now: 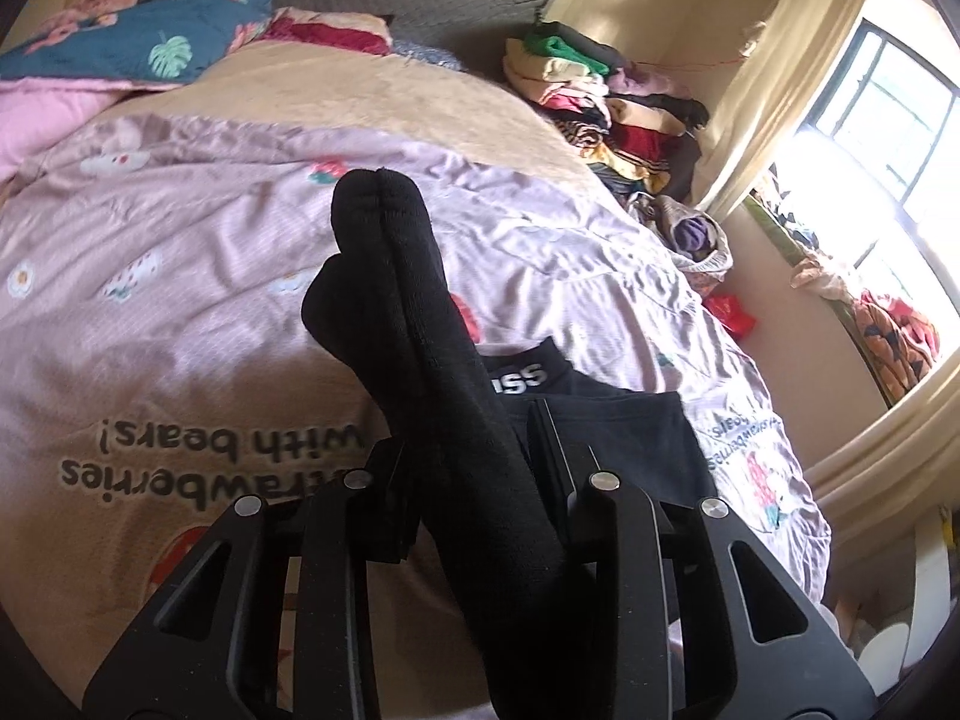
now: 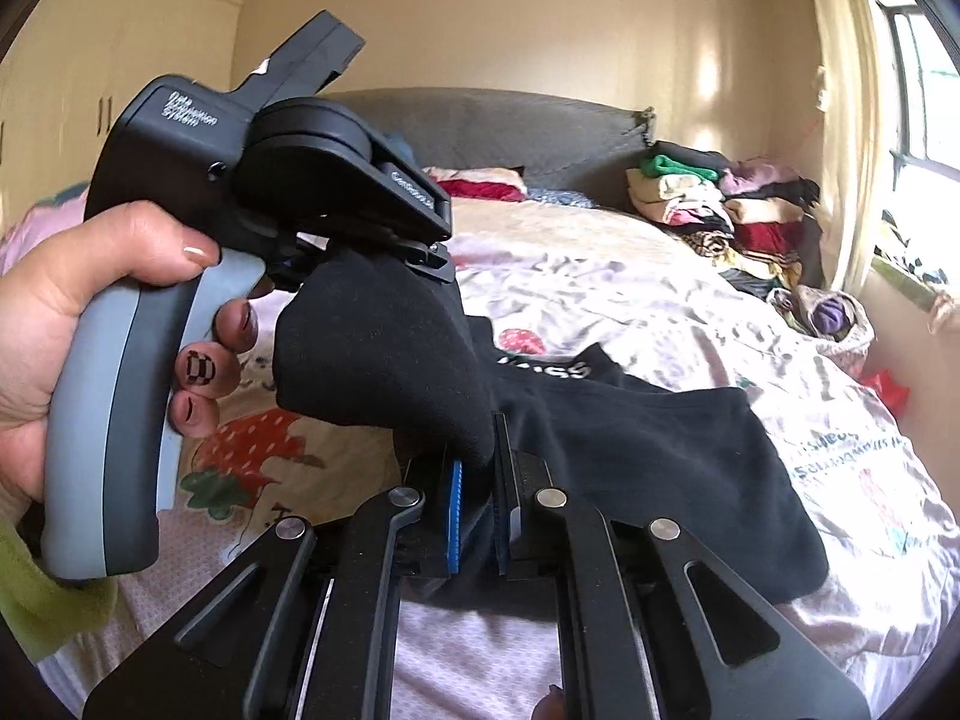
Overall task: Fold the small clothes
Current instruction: 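Lift the gripped side with both grippers and fold it across the sweatshirt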
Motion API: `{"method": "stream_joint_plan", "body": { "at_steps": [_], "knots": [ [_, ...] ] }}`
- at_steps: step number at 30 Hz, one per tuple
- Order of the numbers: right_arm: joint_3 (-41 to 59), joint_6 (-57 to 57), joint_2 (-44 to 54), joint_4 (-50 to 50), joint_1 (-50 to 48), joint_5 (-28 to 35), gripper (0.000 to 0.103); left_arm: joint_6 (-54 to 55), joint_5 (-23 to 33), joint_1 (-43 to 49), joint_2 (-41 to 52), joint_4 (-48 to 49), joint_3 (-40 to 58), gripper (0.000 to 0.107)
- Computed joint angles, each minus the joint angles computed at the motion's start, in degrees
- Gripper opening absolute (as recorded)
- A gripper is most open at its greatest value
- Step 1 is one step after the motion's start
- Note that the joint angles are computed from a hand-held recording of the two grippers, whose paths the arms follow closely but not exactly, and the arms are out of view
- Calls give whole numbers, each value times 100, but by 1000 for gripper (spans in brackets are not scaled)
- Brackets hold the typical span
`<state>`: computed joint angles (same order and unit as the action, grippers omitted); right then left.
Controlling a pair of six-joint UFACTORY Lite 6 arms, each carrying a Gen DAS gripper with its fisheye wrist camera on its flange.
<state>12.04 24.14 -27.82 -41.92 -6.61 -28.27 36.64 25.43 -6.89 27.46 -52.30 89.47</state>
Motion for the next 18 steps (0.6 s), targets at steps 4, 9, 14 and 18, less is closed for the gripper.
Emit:
{"method": "stream_joint_plan", "body": {
  "at_steps": [4,9,14,18],
  "knots": [
    [-13,863,-150,-1032,-700,-284,7,-356,-68,-252,-5,278,124,23],
    [57,1465,-139,-1865,-1425,-662,7,-871,-114,-557,93,719,401,23],
    [210,1761,80,-2373,-2069,-1032,7,-1329,-134,-830,211,1166,645,21],
    [320,1871,260,-2583,-2420,-1238,7,-1727,-131,-1048,344,1544,872,21]
  ]
}}
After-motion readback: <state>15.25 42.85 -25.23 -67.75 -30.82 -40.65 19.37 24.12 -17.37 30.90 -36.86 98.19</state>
